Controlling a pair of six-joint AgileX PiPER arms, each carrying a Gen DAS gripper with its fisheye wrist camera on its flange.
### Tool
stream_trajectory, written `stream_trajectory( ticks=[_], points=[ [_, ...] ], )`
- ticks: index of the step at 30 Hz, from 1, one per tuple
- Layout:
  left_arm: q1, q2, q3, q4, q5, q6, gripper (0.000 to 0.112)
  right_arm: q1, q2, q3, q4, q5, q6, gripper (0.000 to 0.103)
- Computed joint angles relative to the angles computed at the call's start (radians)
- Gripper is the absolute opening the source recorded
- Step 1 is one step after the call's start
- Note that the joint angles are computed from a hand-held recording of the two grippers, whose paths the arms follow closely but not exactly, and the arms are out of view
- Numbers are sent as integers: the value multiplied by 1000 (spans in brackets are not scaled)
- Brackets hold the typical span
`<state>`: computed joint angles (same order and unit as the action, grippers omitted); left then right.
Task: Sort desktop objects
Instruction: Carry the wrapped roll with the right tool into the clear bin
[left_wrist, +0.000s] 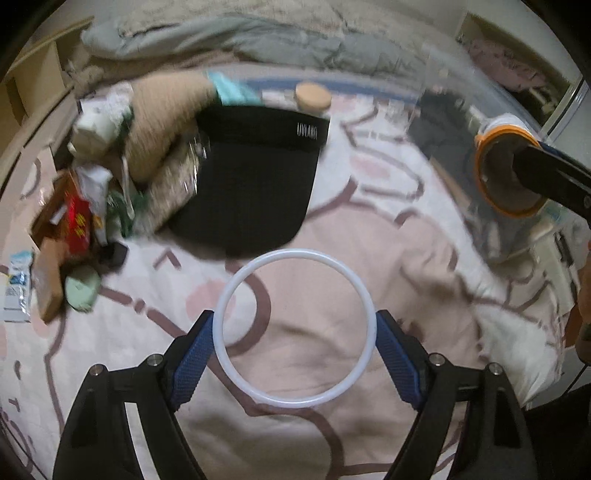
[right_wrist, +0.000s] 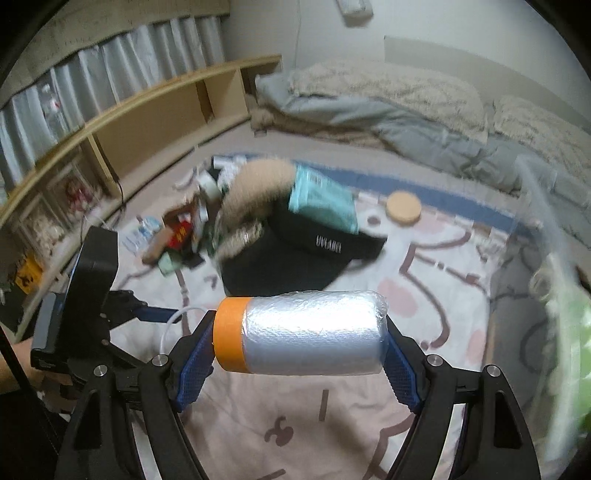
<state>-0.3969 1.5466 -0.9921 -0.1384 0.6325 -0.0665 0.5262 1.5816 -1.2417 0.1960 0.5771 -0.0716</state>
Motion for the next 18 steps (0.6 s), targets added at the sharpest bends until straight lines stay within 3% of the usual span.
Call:
stream_trajectory(
  ticks=[9, 18],
  points=[
    [41, -55, -125, -65, 47, 16, 85, -90, -111, -103, 2, 59, 3, 81],
    [18, -50, -242, -56, 24, -3, 85, -257, -150, -230, -43, 131, -9, 82]
  ],
)
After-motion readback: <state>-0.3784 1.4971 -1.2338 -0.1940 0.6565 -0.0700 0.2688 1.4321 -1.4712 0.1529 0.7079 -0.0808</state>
